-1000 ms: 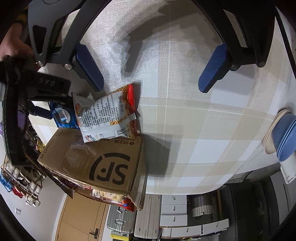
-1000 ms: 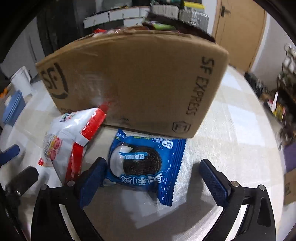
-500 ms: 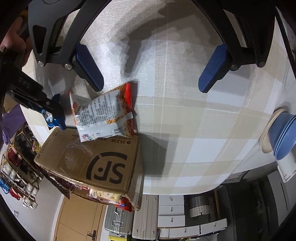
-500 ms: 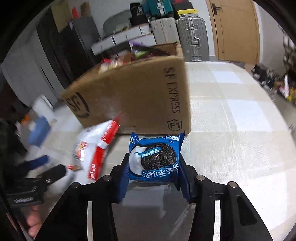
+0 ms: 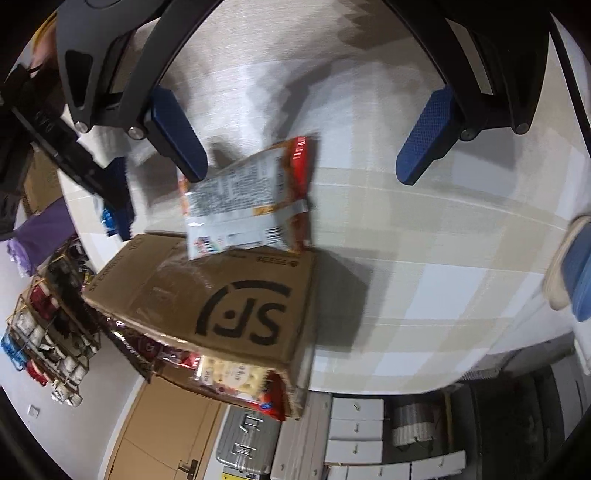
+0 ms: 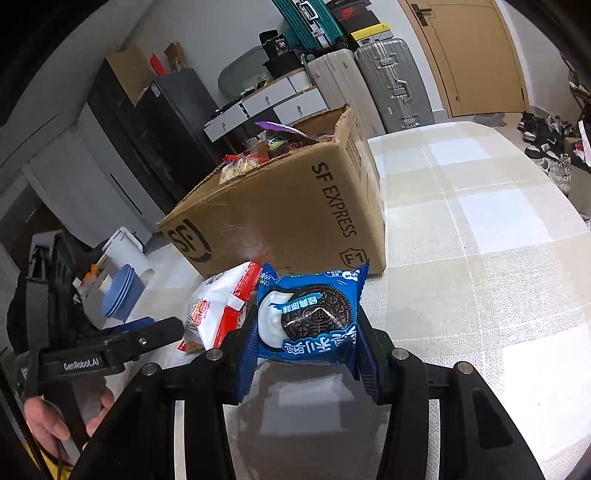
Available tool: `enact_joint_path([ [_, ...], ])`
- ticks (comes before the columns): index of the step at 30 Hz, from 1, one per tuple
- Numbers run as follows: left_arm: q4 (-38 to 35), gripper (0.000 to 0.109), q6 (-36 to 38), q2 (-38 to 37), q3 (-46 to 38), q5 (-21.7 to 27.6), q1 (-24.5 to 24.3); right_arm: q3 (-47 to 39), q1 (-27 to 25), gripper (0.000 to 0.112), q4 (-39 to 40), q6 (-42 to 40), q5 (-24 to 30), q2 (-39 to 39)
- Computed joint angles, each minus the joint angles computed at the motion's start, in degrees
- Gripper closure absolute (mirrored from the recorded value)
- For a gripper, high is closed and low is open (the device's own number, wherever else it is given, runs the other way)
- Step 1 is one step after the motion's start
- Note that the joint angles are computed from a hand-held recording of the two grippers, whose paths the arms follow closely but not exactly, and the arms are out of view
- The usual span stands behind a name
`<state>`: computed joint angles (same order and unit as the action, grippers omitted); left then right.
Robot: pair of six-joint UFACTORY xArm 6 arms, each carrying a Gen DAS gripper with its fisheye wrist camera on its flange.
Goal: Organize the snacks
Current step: 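Grasp the blue cookie pack with the right tool while the left tool grasps the white chip bag, then lift the white chip bag with the left tool while the right tool carries the cookie pack over the box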
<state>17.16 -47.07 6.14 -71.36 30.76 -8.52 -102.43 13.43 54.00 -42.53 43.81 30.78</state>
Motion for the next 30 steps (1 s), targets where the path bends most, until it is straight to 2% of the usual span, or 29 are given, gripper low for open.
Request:
enact_joint_path([
  [3,-3.67,0.007,3.01,2.69,-3.43,0.71,-0.16,1.12,-0.5,0.065,1.13,-1.14,0.11,-0.67],
  [5,-7.19,0.007,5.37,3.84,-4.67,-0.53,-0.1,1.82,-0.57,0.065,1.82,-1.76,0.19,-1.09],
  [7,-9.2,0.008,6.31,6.11,-7.9,1.68,-0.13,1.74,-0.44,0.065,2.15,-1.88,0.28,-1.06],
  [9,-12.59,0.008,8.08,6.95,-8.54,0.15,-0.09,1.82,-0.46,0.065,2.32,-2.04,0.35,-1.08],
  [12,-10.64,0.008,7.7,9.91,-12.81,5.22,-0.4,1.73,-0.62,0.065,2.41,-1.87,0.57,-0.98],
  [13,-11.44,0.012,8.14,10.64,-13.51,5.75,-0.27,1.65,-0.69,0.065,2.44,-1.79,0.72,-0.93],
  [15,-12.54,0.013,7.98,10.38,-12.12,3.1,-0.02,1.43,-0.81,0.065,2.45,-1.59,1.09,-0.77],
  [17,-12.5,0.019,8.78,10.41,-12.51,3.65,-0.16,1.29,-0.89,0.065,2.29,-1.14,1.24,-0.66],
  [18,-13.7,0.031,10.07,10.09,-12.21,3.15,-0.24,1.2,-0.96,0.065,2.28,-1.04,1.46,-0.61],
  [24,-12.21,0.047,9.4,7.13,-9.38,2.61,-0.77,1.23,-0.96,0.065,2.38,-0.86,1.53,-0.73],
  [30,-6.23,0.049,4.27,0.65,-3.44,2.76,-1.73,2.32,-1.64,0.065,6.22,-3.24,1.89,-1.55],
])
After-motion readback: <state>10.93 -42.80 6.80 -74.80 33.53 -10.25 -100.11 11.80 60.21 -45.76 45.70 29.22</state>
